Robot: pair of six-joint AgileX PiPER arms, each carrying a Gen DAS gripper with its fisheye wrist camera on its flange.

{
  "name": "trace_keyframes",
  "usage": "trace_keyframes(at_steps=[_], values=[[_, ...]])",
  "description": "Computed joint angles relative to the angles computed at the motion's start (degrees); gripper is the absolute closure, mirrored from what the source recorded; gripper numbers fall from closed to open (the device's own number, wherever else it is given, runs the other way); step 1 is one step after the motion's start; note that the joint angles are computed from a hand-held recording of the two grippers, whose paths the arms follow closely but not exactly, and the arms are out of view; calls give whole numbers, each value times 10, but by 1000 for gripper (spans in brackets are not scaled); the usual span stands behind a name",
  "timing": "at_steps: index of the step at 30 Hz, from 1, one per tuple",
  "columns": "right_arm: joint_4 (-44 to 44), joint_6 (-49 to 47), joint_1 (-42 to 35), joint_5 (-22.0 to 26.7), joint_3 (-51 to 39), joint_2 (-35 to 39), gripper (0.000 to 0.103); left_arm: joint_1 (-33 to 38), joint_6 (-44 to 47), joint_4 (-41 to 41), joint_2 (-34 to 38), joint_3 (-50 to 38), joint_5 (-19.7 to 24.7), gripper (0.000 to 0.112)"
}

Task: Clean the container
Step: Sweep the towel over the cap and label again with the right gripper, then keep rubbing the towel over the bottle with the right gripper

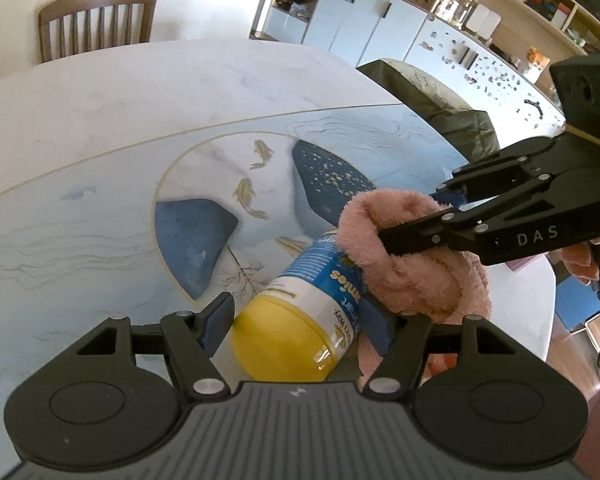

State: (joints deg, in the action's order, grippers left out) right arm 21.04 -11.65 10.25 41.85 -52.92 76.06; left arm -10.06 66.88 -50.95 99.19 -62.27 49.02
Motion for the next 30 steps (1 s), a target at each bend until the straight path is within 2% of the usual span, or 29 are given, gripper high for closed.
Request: trace_keyframes(at_steps=[3, 7, 11, 16, 23, 30], values=[[13, 10, -15, 3, 17, -12, 77, -2, 8, 6, -10, 10, -2, 46], [-45, 80, -11, 8, 31, -7, 78, -16, 26, 15, -31, 38, -31, 46], [-56, 83, -2, -6, 54, 14, 78, -18, 27, 17, -34, 48, -44, 46], [-109, 107, 3, 10, 22, 11, 78, -22, 27, 17, -38, 52, -52, 46], [-37, -17, -4, 53, -76, 9, 78, -41, 50, 25, -56, 71, -85, 46], [-21, -73, 81, 70, -139, 72, 78, -45, 46, 36, -57, 70, -88, 46]])
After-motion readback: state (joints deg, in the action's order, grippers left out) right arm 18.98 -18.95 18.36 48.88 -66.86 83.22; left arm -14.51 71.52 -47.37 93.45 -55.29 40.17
